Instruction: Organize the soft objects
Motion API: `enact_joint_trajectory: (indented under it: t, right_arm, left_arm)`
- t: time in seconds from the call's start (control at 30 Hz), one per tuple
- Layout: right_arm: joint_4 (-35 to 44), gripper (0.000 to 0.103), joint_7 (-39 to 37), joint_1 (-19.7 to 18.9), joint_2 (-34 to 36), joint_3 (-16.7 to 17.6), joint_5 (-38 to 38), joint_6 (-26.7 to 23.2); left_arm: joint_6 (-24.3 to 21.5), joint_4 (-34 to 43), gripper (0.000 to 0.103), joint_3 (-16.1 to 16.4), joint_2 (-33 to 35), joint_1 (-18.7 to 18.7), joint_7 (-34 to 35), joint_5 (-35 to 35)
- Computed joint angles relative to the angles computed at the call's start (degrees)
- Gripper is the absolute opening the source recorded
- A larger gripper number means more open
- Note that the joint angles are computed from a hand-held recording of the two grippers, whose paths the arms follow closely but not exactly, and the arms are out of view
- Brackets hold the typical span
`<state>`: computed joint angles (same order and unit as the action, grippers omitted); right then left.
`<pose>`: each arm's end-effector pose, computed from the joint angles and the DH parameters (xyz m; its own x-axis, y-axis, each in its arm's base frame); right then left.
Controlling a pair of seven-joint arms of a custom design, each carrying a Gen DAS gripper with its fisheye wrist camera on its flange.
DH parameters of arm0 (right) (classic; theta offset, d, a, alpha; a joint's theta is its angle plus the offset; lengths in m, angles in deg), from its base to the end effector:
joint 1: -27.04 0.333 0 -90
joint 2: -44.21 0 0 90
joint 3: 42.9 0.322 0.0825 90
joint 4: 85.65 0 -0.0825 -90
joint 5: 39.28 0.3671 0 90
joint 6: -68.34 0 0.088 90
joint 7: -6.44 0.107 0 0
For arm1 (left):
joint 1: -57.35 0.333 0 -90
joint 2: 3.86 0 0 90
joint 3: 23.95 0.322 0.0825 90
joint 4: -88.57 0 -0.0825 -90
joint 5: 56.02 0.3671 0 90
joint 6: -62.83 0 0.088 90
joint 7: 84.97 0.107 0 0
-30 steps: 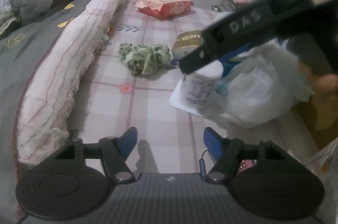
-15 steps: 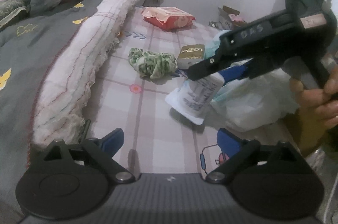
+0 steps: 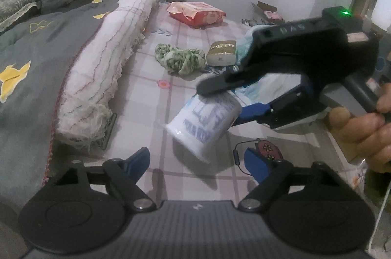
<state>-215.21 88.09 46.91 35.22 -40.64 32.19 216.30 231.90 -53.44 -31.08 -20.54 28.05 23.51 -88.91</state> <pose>0.4789 0.1772 0.4833 -0.1981 -0.5512 -0.8105 -0.8909 0.4461 -0.0856 0.3938 -0.2502 0.4952 -0.4947 -0.8441 0.2070 -0.6923 0.2387 -0.6810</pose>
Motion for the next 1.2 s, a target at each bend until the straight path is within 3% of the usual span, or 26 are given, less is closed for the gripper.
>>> enact_joint_trajectory:
  t: [0.2,0.53,0.77,0.93,1.2]
  right_arm:
    - [-3.8,0.053,4.1,0.4,-3.2,0.2,-2.5,3.5]
    - [-8.3,0.054,14.0,1.9,-7.9,0.3,-15.7,9.8]
    - [-8.3,0.049,6.9,6.3,-7.2,-3.3,-5.6,11.6]
    - [-8.9,0.048,1.8,6.0,-7.4,-3.5,3.9,11.0]
    - [-11.5,0.048,-5.5,2.5,-8.3,-1.5,20.8,9.1]
  left_arm:
    - [0.4,0.4,0.075,0.0,0.5,-0.6,0.8,0.0]
    - [1.7,1.9,0.061,-0.7,2.2,-0.9,2.8,0.6]
    - [2.0,3.8,0.051,0.5,3.6,-4.0,9.3,-4.7]
    - [3.4,4.5,0.051,-2.3,4.3,-1.7,6.5,-1.4]
    - [3.9,6.7,0.053,-1.7,5.6,-4.0,11.8,-5.0]
